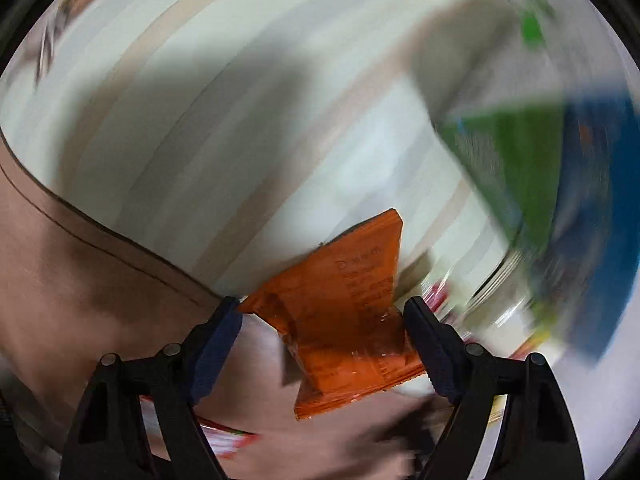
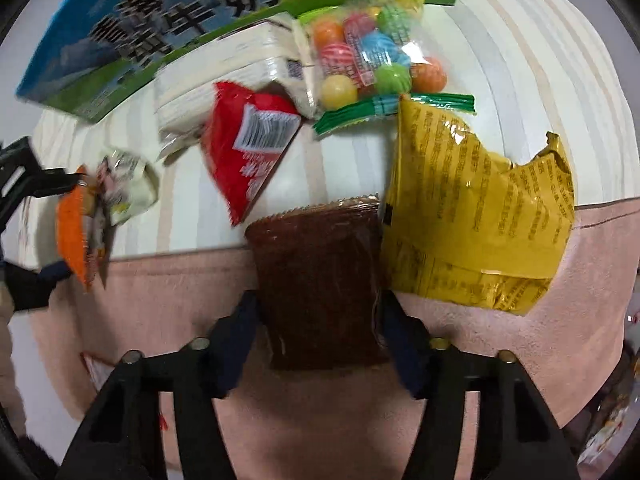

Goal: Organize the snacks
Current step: 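Grasp the orange bag with the left tool while the right grasps the brown packet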

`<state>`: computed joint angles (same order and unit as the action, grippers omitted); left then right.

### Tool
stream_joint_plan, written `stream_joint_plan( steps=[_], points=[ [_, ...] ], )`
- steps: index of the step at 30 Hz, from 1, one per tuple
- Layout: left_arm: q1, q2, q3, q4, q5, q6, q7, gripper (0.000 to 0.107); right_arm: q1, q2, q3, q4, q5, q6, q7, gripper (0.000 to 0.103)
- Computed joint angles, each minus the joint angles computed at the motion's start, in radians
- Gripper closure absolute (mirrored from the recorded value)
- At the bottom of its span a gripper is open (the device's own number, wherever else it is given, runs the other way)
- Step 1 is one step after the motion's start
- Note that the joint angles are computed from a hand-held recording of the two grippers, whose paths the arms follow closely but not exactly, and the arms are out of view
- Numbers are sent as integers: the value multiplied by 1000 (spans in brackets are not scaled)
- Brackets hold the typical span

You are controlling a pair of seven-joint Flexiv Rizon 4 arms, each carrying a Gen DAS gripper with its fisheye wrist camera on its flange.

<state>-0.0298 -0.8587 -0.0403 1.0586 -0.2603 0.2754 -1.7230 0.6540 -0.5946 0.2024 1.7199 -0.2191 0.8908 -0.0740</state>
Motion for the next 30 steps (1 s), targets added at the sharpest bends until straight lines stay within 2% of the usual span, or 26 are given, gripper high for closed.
stream_joint_plan(
  steps=[4,7,10,11,12,14,20,23,27,30],
  points=[
    [-31,71,22,100,106,47,151,24,-11,15,28,41,42,78,-11,41],
    [-29,94,25,156,102,84,169,24,0,22,18,87,59,167,45,38],
    [-32,112,29,205,95,152,159,27,-8,-7,27,61,60,155,21,36],
    [-39,124,33,225,109,187,171,37,-5,-17,23,49,54,144,17,36],
    [-41,124,35,226,123,201,189,53,-1,-19,20,47,50,132,17,39],
    [-66,131,44,221,172,223,228,54,15,-17,11,45,32,112,25,42],
    [-113,259,36,420,245,292,363,54,11,-38,69,-2,76,114,-47,42],
    [-130,285,38,486,253,310,371,53,31,-48,63,-4,92,130,-35,41],
    [-136,259,40,494,244,311,349,51,19,-71,77,-18,132,148,-38,34],
    [-136,255,45,499,249,308,349,53,9,-87,85,-33,150,127,-66,34]
  ],
)
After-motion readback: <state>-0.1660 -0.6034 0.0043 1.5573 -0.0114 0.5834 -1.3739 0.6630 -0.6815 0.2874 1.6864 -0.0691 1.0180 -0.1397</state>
